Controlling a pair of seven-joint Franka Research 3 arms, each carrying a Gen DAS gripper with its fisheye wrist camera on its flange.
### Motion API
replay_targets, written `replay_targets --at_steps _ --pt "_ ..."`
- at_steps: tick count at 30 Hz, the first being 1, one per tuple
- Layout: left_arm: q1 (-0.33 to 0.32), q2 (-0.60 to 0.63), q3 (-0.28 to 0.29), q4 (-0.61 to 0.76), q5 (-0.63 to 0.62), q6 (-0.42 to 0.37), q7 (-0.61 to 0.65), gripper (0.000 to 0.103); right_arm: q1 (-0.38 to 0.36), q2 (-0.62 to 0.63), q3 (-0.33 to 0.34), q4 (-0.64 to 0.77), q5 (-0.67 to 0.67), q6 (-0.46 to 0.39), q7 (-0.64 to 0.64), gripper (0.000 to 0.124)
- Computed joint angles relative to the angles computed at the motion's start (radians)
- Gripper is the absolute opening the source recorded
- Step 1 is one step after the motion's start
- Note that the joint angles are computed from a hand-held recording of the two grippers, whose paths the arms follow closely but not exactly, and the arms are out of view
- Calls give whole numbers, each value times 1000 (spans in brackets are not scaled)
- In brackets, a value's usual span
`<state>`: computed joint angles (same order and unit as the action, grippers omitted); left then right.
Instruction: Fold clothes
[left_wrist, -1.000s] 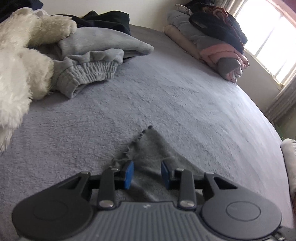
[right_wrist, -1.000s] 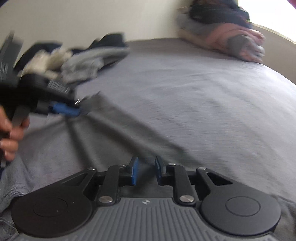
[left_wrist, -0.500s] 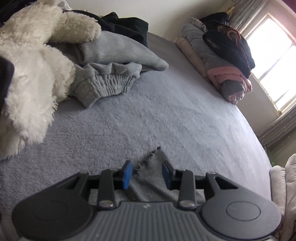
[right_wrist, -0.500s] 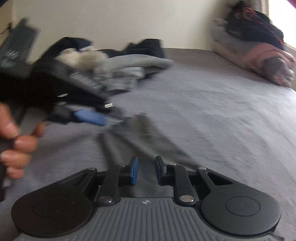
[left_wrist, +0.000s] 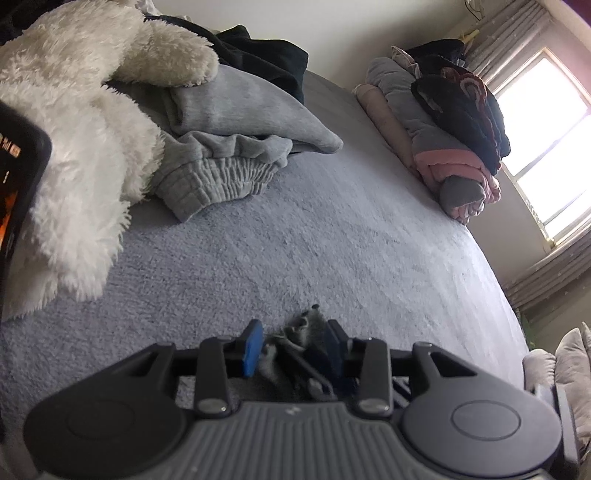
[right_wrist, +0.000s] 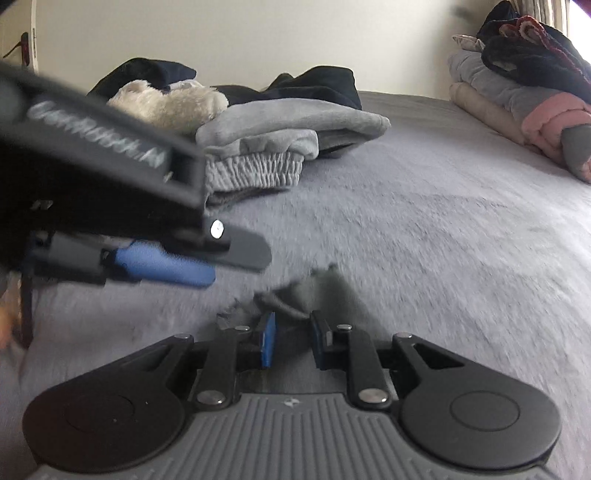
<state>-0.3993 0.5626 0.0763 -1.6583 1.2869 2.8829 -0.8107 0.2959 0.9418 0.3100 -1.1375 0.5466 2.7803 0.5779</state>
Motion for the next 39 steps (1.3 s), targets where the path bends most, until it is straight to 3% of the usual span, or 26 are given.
replay_targets --at_steps 6,13,17,20,23,30,39 --pt "-3 -3 8 2 42 17 -37 38 0 55 19 105 16 -75 24 32" --pt "6 -1 9 5 82 49 -93 39 -90 -88 71 -108 136 46 -93 32" --pt "9 -4 8 1 102 55 -135 39 -120 -138 72 -189 170 50 -119 28" --pt "16 0 0 5 103 59 -140 39 -90 -132 34 -189 149 34 -94 23" --pt "21 7 -7 12 87 63 -120 39 -59 -104 13 -163 122 13 -57 23" --pt "13 19 6 25 62 78 -74 39 -44 -61 53 -98 121 -11 -68 25" --pt "21 47 -17 61 -64 120 140 49 -46 -240 -16 -335 111 107 0 29"
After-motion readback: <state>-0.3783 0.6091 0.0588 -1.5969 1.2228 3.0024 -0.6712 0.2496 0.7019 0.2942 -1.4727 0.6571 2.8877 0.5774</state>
